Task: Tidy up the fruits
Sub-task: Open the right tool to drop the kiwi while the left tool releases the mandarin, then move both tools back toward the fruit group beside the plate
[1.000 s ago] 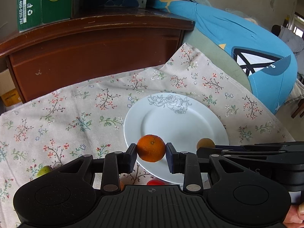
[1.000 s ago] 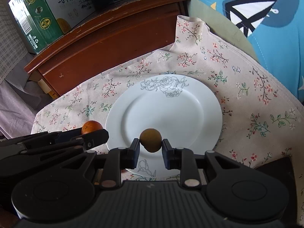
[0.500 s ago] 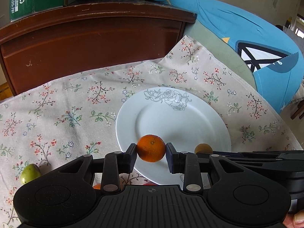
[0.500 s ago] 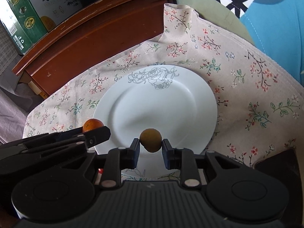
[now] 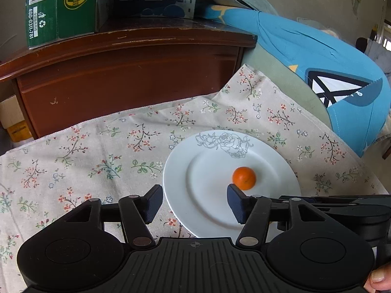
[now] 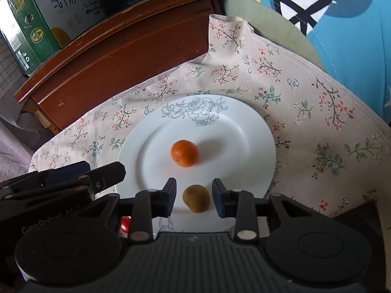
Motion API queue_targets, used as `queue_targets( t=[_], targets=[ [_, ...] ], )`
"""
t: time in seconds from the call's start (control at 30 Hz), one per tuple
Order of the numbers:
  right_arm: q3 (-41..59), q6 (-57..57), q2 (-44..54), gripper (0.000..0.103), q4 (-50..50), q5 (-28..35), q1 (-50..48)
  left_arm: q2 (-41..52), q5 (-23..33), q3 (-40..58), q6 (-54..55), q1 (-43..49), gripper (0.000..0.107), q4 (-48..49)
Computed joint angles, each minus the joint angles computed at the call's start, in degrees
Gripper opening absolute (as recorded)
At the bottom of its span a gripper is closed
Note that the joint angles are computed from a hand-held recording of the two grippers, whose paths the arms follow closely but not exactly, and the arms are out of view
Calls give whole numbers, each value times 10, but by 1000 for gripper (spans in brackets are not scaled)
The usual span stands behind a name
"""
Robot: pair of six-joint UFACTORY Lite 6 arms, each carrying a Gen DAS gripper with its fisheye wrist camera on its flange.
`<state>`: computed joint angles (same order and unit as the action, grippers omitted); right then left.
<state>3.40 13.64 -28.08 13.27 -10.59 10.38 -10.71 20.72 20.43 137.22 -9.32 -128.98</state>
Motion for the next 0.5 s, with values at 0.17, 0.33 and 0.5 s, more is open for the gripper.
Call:
queue_targets(
  t=[0.17,0.33,0.5],
  targets=[
    [-2,-2,-12,39,1,3,3,-47,-12,-11,-71,32,73,86],
    [-6,12,-28,42,-15,11,9,-89,-55,-22,-105,42,79,129],
    [-12,-8,-46,42,9,25,25,-121,-87,-27,-193,62,80,229]
  ],
)
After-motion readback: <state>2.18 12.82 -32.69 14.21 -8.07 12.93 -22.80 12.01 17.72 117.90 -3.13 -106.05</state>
